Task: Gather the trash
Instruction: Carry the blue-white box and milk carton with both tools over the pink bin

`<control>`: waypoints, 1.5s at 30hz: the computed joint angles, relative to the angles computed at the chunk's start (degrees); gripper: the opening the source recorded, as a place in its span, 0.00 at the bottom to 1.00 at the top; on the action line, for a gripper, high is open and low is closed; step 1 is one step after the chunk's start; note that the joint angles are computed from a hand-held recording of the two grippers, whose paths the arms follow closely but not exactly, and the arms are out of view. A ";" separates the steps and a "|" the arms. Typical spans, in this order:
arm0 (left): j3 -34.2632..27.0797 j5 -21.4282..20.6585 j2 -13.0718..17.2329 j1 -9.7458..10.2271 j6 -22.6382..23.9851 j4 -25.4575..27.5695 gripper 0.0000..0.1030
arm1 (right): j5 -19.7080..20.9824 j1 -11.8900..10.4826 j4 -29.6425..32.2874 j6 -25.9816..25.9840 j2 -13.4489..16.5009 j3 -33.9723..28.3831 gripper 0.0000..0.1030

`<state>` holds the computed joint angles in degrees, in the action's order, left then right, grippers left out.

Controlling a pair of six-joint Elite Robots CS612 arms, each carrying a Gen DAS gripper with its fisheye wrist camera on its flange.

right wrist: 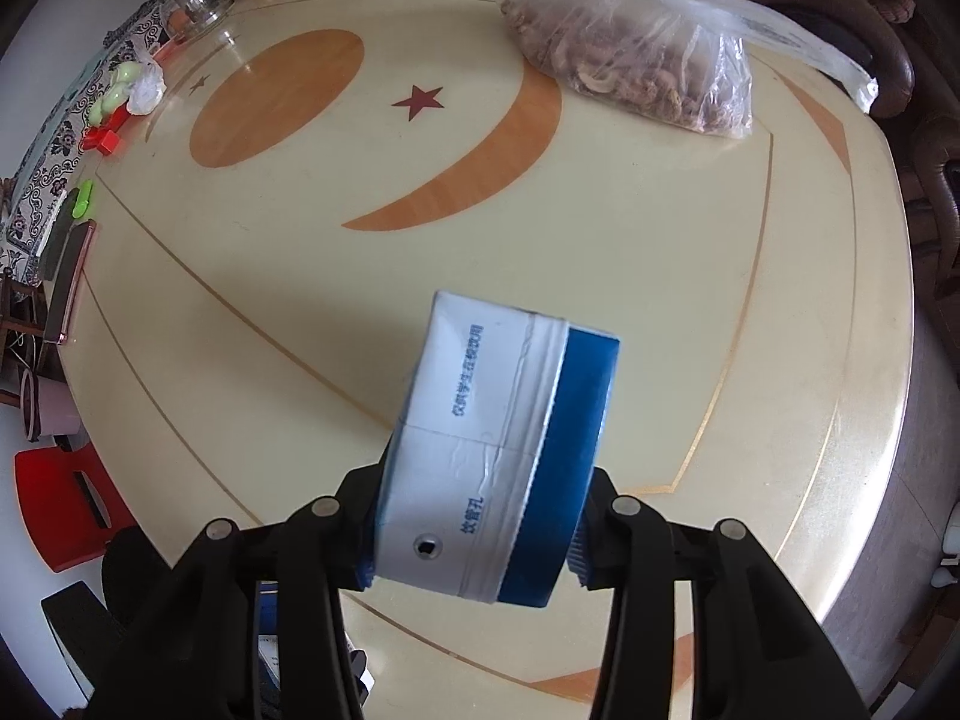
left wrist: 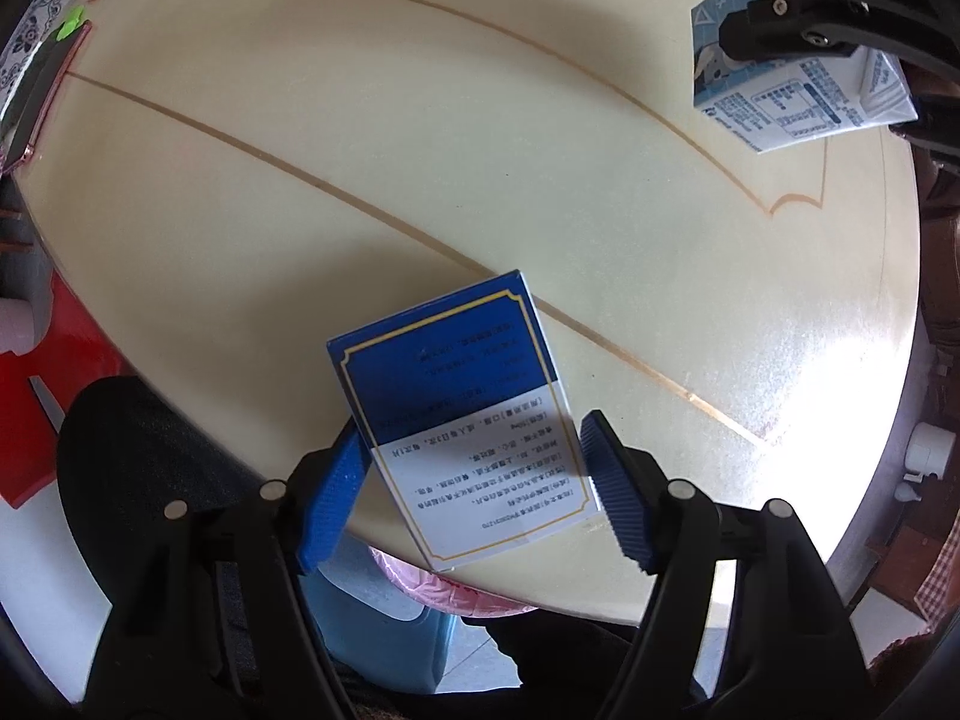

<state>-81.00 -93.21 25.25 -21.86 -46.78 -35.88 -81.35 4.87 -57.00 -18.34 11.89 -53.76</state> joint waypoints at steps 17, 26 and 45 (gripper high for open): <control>-6.86 8.68 -0.16 -2.30 13.17 -4.90 0.68 | -0.08 -3.36 3.33 1.80 2.92 -12.62 0.43; -10.35 11.02 -1.06 -2.69 18.50 -6.06 0.68 | -2.24 -4.52 9.55 2.66 5.81 -22.95 0.43; -20.62 8.97 2.21 -5.13 28.47 -3.82 0.68 | -1.46 -4.98 20.14 5.11 11.09 -43.01 0.43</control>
